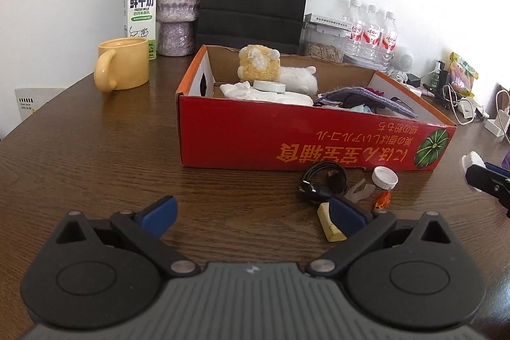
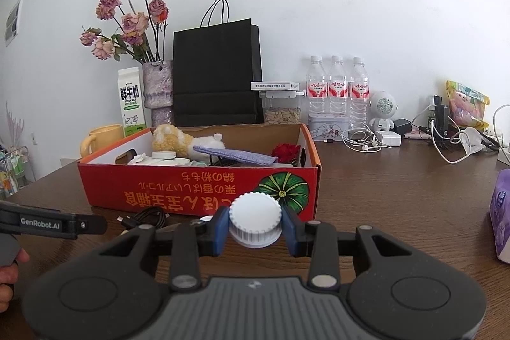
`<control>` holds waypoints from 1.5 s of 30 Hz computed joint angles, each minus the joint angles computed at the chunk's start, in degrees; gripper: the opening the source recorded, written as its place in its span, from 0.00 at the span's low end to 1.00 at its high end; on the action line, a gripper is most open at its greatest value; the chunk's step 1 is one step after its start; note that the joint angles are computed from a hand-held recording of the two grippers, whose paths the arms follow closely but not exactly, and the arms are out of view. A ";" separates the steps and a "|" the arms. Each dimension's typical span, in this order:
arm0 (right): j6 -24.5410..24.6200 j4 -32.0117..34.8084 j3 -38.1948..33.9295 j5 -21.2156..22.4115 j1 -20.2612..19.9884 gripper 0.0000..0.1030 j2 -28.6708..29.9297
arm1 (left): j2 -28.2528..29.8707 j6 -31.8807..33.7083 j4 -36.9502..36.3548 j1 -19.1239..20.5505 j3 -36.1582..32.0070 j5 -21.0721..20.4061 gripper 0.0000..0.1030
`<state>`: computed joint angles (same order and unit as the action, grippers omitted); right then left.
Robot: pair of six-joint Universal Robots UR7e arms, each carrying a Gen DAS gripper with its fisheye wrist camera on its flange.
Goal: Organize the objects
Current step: 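Grasp the yellow block with the left gripper while the right gripper holds the cap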
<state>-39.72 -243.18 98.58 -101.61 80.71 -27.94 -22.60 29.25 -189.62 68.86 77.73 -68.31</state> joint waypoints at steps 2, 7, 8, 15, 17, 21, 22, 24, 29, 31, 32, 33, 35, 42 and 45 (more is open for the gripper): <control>0.18 0.23 -0.01 -0.10 0.03 0.34 -0.04 | 0.36 0.77 -0.43 -0.56 0.29 0.85 1.00; 0.64 0.86 0.18 0.17 -0.11 0.34 -0.29 | 1.57 1.79 0.68 -2.04 0.11 1.91 1.00; 0.67 0.90 0.13 0.16 -0.08 0.34 -0.25 | 1.90 1.91 1.17 -2.31 -0.14 2.23 1.00; 1.12 1.33 0.24 0.17 -0.11 0.34 -0.43 | 3.77 0.22 5.07 -3.29 -2.78 6.08 1.00; 1.22 1.44 0.32 0.29 -0.17 0.34 -0.49 | 4.30 0.53 5.18 -3.52 -3.39 7.55 1.00; 1.36 1.41 0.50 0.58 -0.23 0.34 -0.57 | 4.58 0.62 5.21 -3.61 -3.70 8.08 1.00; 1.42 1.37 0.56 0.64 -0.23 0.34 -0.59 | 4.57 0.64 5.22 -3.62 -3.70 8.09 1.00; 1.49 1.31 0.65 0.77 -0.30 0.34 -0.67 | 4.55 0.61 5.27 -3.63 -3.70 8.10 1.00; 1.51 1.24 0.73 0.86 -0.34 0.34 -0.71 | 4.66 0.92 5.67 -3.57 -4.06 7.86 1.00; 1.50 1.20 0.74 0.85 -0.34 0.34 -0.70 | 4.60 1.15 5.81 -3.51 -4.06 7.51 0.98; 1.50 1.20 0.74 0.85 -0.34 0.34 -0.70 | 4.38 1.77 5.07 -3.42 -3.58 6.74 0.85; 1.50 1.20 0.74 0.85 -0.34 0.34 -0.70 | 4.14 2.52 3.54 -3.38 -2.83 5.98 0.71; 1.50 1.24 0.76 0.86 -0.34 0.34 -0.71 | 2.71 2.04 3.49 -3.10 -0.99 3.32 0.21; 1.36 1.41 0.68 0.80 -0.32 0.34 -0.69 | -0.80 0.90 -1.33 -2.07 4.88 -2.58 0.21; 1.11 1.21 0.66 0.87 -0.28 0.34 -0.58 | -1.54 1.32 -4.27 -1.99 5.98 -3.56 0.21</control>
